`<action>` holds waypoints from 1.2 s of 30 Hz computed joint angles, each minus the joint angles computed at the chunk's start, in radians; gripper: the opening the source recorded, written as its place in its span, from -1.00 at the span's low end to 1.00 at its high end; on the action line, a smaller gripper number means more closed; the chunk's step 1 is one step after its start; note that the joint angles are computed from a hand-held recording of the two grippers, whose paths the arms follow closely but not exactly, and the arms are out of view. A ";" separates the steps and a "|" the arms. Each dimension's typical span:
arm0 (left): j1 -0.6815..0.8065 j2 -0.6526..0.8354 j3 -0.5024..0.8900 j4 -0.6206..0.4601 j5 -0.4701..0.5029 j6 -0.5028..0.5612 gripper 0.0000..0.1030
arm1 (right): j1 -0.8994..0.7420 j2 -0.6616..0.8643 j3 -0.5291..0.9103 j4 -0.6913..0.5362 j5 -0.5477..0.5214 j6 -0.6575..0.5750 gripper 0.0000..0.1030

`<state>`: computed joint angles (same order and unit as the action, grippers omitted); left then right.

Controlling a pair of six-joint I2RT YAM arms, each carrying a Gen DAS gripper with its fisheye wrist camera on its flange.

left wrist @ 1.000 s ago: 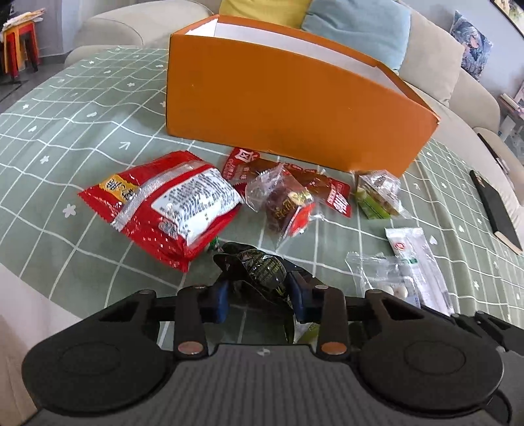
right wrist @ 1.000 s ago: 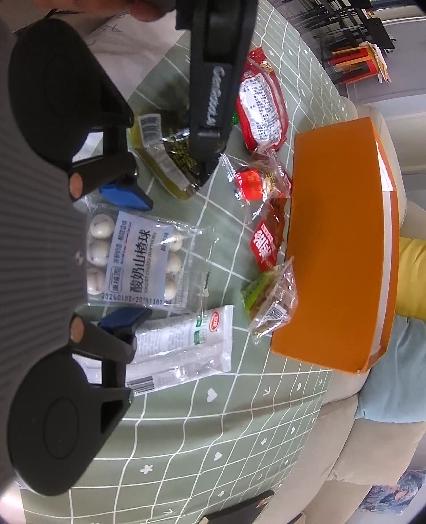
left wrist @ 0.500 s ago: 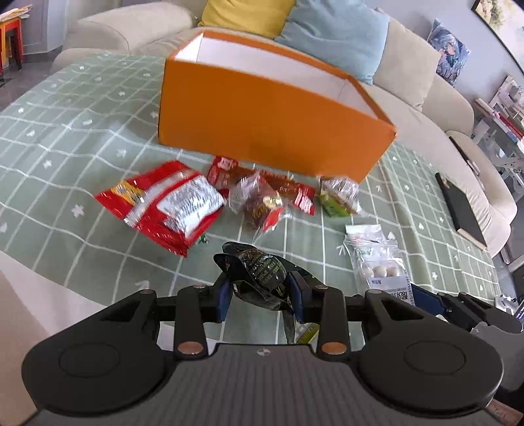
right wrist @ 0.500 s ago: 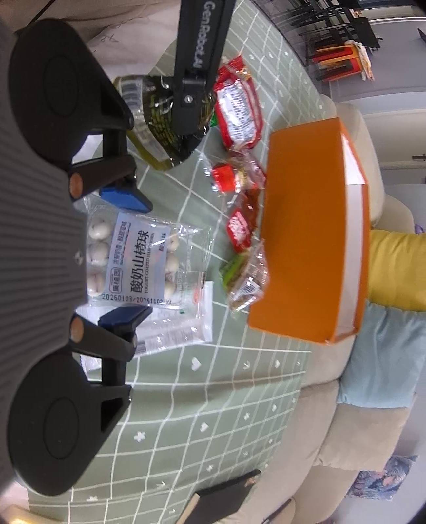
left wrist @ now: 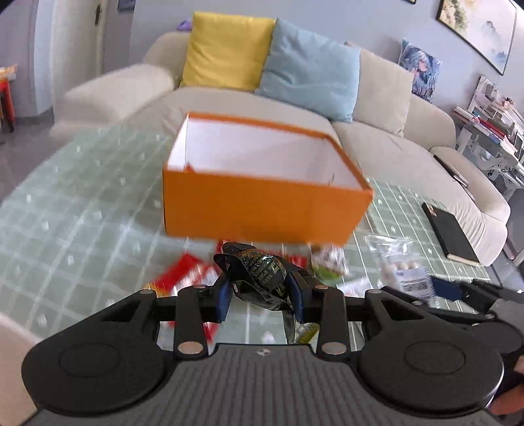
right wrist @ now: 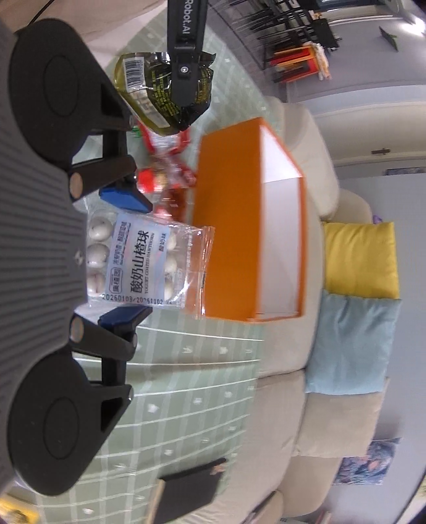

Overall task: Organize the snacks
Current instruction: 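Grasp the white-ball pack with the right tool while the left tool grasps the dark green packet, then lift both held packs and carry them over the orange box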

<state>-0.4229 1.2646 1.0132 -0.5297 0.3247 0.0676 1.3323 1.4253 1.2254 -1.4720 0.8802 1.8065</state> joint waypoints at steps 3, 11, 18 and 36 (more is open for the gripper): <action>-0.004 0.045 0.082 0.017 -0.015 0.021 -0.21 | -0.051 -0.031 0.038 -0.011 0.052 -0.083 0.11; -0.054 0.200 0.318 0.041 -0.075 0.034 -0.21 | -0.303 -0.129 0.092 0.275 0.134 -0.614 0.11; -0.101 0.387 0.522 0.044 -0.158 0.061 -0.21 | -0.545 -0.118 0.118 0.542 0.016 -0.992 0.11; -0.159 0.825 0.925 -0.136 -0.339 0.161 -0.21 | -0.911 0.184 0.191 0.626 -0.310 -1.261 0.11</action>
<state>-0.5820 2.0894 1.9381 -0.6659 -0.0144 0.2283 0.4216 1.6089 1.4167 -0.8458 0.5705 0.5455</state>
